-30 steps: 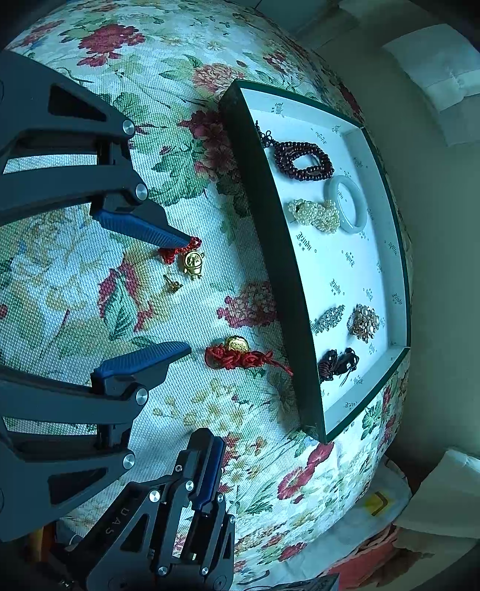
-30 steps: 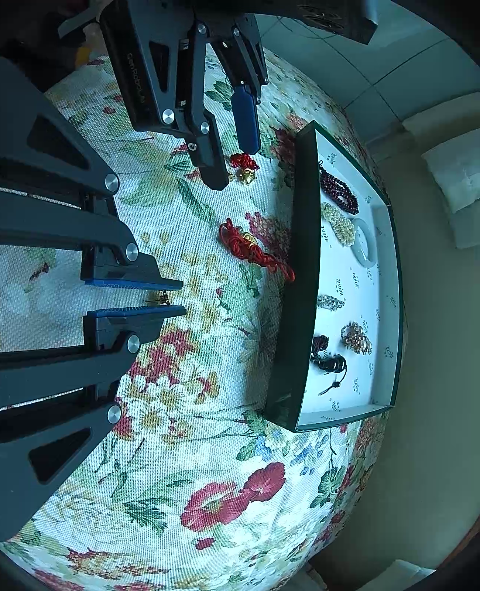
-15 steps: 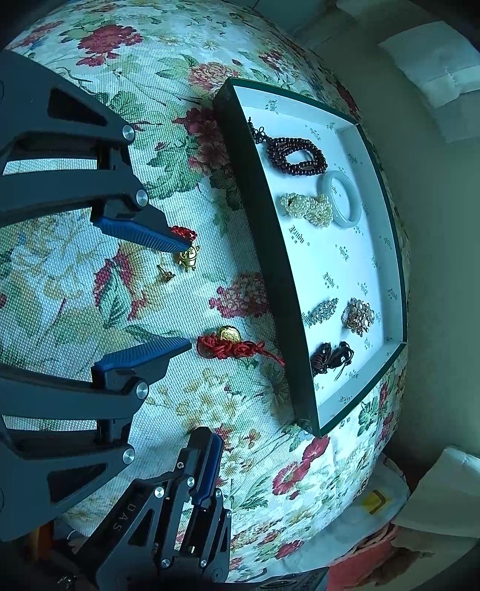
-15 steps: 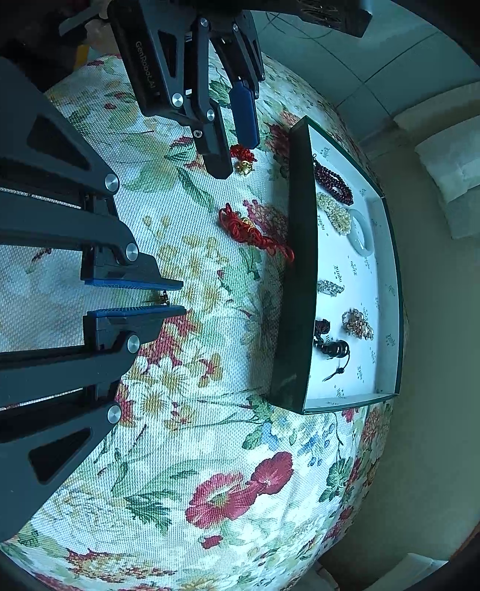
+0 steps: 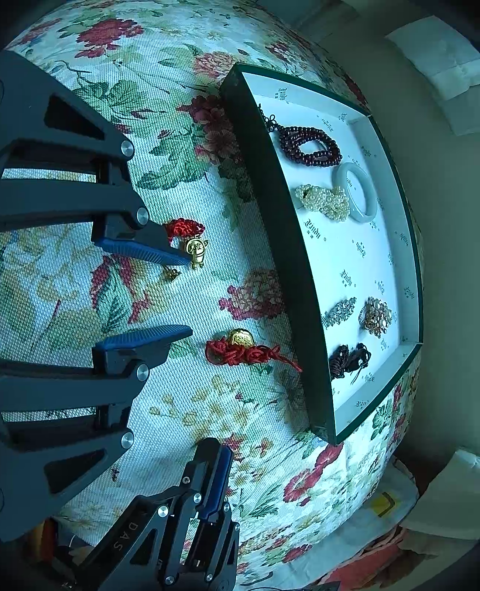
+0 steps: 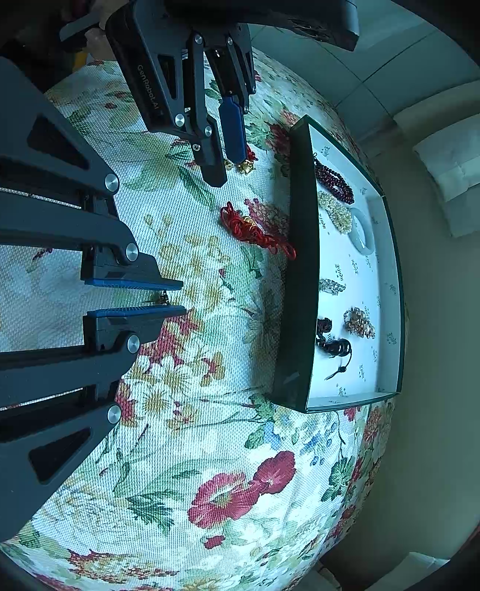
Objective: Organize jewelry
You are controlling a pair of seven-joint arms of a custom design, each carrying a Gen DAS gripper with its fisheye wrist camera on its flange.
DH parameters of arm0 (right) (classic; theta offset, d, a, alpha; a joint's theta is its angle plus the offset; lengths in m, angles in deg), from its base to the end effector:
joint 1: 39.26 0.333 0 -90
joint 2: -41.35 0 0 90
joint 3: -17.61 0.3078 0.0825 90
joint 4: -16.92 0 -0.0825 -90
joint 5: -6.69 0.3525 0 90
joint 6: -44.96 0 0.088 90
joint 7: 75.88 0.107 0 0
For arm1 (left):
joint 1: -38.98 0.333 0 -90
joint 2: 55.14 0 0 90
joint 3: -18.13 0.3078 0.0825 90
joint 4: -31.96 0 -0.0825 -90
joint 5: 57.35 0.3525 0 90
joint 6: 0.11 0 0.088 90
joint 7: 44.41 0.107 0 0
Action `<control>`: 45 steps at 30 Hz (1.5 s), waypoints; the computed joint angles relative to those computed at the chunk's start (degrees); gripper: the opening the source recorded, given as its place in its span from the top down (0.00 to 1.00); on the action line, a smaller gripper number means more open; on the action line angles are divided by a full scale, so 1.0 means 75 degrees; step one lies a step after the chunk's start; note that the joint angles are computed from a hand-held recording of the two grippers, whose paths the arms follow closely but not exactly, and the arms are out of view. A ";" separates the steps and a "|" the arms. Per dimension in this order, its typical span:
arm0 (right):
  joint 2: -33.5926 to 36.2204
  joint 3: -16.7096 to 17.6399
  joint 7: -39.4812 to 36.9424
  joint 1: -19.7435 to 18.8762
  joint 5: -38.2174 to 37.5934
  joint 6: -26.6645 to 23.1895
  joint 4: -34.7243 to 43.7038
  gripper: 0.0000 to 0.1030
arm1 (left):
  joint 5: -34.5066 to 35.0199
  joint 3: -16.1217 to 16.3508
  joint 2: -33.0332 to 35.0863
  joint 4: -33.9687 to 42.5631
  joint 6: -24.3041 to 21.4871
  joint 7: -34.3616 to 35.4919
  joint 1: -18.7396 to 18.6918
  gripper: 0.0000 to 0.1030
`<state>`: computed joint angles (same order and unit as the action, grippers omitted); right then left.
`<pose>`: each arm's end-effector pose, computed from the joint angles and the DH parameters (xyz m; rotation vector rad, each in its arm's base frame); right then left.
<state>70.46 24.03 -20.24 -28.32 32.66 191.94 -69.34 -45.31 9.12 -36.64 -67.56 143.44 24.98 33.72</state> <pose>0.6801 0.1890 0.4402 -2.1815 1.2081 -0.2570 0.6331 -0.1512 0.4495 -1.9632 1.9841 -0.4921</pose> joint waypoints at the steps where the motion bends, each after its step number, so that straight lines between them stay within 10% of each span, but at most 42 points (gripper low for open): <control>1: 0.0004 -0.0004 0.0004 0.0003 -0.0005 -0.0005 0.0007 0.92 | -0.0019 -0.0008 0.0007 0.0003 -0.0009 0.0030 0.0014 0.71; 45: -0.0022 -0.0006 -0.0007 0.0002 0.0000 0.0012 -0.0040 0.92 | 0.0041 -0.0007 -0.0214 -0.0410 0.0309 0.0202 0.0004 0.95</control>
<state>70.29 23.98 -20.29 -28.30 32.66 192.03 -69.64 -45.01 9.07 -38.25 -70.63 145.75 26.50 33.75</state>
